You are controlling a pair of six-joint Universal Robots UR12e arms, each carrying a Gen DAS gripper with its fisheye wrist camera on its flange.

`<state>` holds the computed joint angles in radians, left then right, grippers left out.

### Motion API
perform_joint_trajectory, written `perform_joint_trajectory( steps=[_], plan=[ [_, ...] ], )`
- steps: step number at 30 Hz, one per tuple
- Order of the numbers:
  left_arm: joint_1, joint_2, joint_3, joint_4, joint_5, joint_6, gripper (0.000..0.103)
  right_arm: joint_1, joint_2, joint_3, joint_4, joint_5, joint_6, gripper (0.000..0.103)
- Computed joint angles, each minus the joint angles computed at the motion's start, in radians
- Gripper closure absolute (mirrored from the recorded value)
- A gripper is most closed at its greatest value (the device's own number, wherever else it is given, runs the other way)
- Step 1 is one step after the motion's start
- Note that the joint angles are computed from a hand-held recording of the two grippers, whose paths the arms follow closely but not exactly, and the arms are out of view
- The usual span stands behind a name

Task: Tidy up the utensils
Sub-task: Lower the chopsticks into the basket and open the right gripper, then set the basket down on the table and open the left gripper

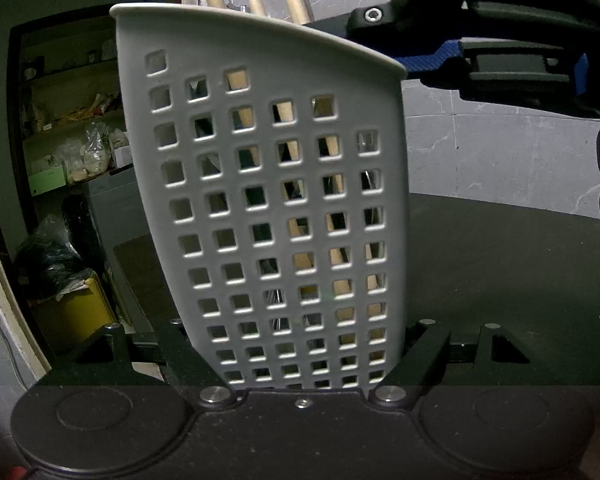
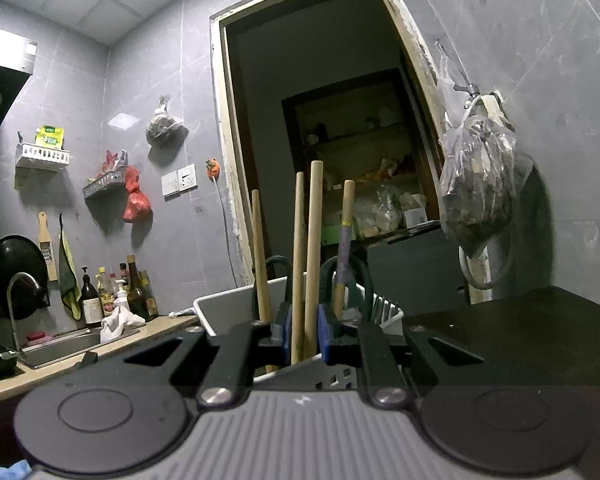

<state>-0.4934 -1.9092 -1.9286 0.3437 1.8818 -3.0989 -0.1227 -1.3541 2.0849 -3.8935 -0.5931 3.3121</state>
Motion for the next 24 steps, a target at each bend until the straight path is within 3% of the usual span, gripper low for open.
perform_joint_trajectory(
  steps=[7, 9, 11, 16, 24],
  plan=[
    [-0.001, 0.0, 0.0, 0.0, 0.001, 0.0, 0.024, -0.001, -0.005, 0.009, -0.006, -0.009, 0.001, 0.084],
    [-0.001, 0.0, 0.0, 0.0, 0.001, 0.001, 0.024, -0.002, -0.005, 0.012, -0.02, -0.012, 0.008, 0.069],
    [-0.001, 0.0, 0.0, 0.0, 0.001, 0.001, 0.024, -0.003, -0.005, 0.015, -0.041, -0.017, 0.021, 0.061],
    [-0.001, -0.001, 0.0, 0.002, 0.002, 0.001, 0.024, -0.008, -0.004, 0.02, -0.08, -0.021, 0.061, 0.052],
    [-0.006, 0.0, -0.002, 0.009, 0.014, 0.002, 0.023, -0.02, 0.002, 0.028, -0.153, -0.027, 0.131, 0.028]
  ],
)
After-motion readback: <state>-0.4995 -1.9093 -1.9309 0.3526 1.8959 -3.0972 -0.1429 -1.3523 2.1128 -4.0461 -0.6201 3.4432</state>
